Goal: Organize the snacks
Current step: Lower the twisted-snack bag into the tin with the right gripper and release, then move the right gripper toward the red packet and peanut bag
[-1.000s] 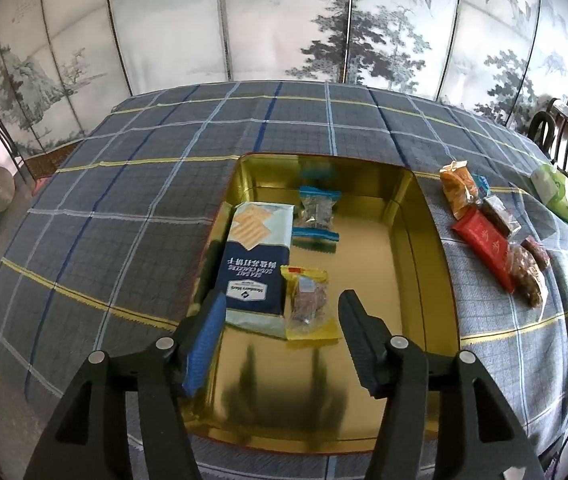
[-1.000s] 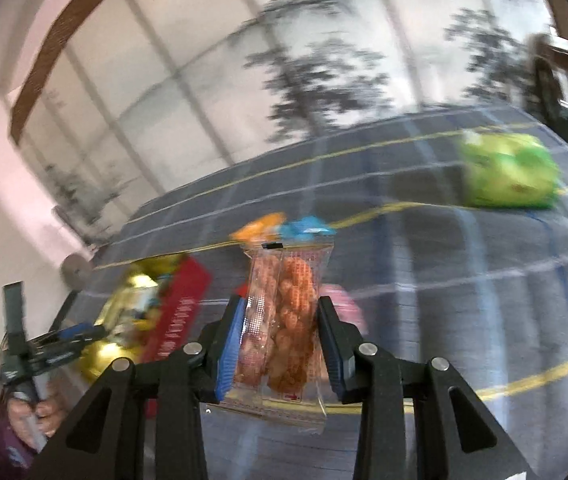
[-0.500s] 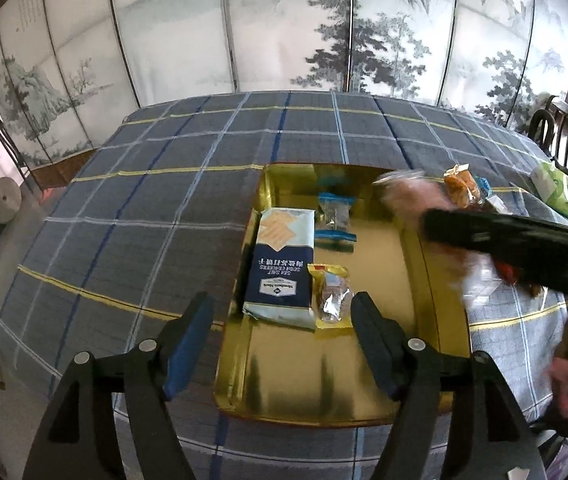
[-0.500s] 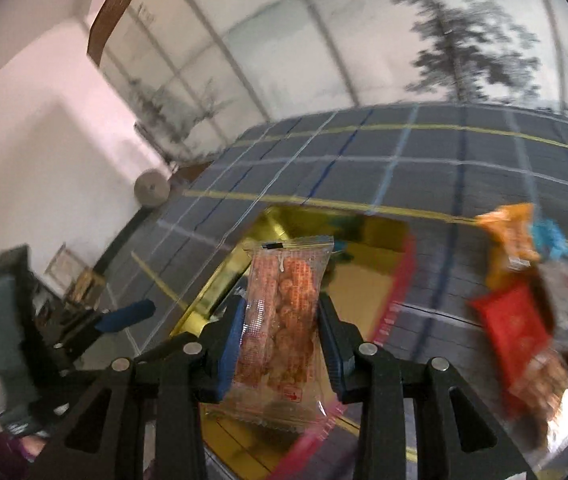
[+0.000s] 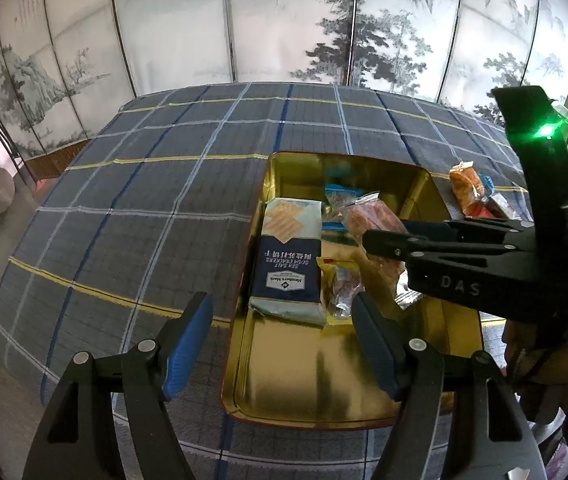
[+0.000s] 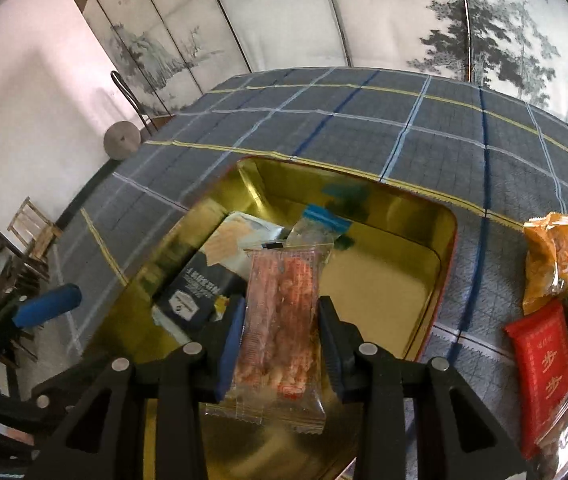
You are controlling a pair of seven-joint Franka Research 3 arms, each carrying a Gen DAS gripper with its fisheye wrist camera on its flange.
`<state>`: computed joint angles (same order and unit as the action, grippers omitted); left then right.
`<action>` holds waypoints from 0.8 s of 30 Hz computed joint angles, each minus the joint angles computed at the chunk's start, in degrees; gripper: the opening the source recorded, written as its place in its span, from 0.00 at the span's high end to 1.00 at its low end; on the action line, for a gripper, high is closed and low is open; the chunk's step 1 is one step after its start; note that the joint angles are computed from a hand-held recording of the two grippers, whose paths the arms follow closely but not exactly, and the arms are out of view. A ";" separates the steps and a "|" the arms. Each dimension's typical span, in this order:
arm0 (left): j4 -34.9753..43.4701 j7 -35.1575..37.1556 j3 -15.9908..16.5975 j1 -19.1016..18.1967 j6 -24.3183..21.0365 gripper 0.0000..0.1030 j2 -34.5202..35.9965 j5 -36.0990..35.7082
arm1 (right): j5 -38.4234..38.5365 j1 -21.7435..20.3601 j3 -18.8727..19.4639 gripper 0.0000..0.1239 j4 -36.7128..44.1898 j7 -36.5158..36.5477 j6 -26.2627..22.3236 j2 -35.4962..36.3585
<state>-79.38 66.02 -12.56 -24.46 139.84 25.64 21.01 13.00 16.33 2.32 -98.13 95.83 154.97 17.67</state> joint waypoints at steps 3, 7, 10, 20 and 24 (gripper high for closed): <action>-0.11 -0.12 0.11 -0.10 0.26 0.34 -0.02 0.19 | -2.88 0.96 -1.07 0.70 0.46 1.46 -0.64 0.36; 0.65 -0.49 0.41 -0.58 -0.44 0.34 0.54 0.93 | -0.62 -0.10 -0.26 0.64 -0.28 1.62 0.75 -0.08; 1.35 -0.52 0.46 -0.87 -1.22 0.34 0.96 1.26 | 2.35 -1.03 0.47 0.63 -2.53 0.62 3.94 -1.46; 1.28 -0.60 0.59 -1.96 -1.68 0.27 0.66 3.23 | 14.20 -3.36 1.42 0.63 -25.21 -4.82 21.28 -17.44; 2.24 0.51 0.12 -2.52 -1.84 0.26 1.09 3.30 | 2.14 -9.06 1.33 0.63 -33.02 7.19 21.04 -24.19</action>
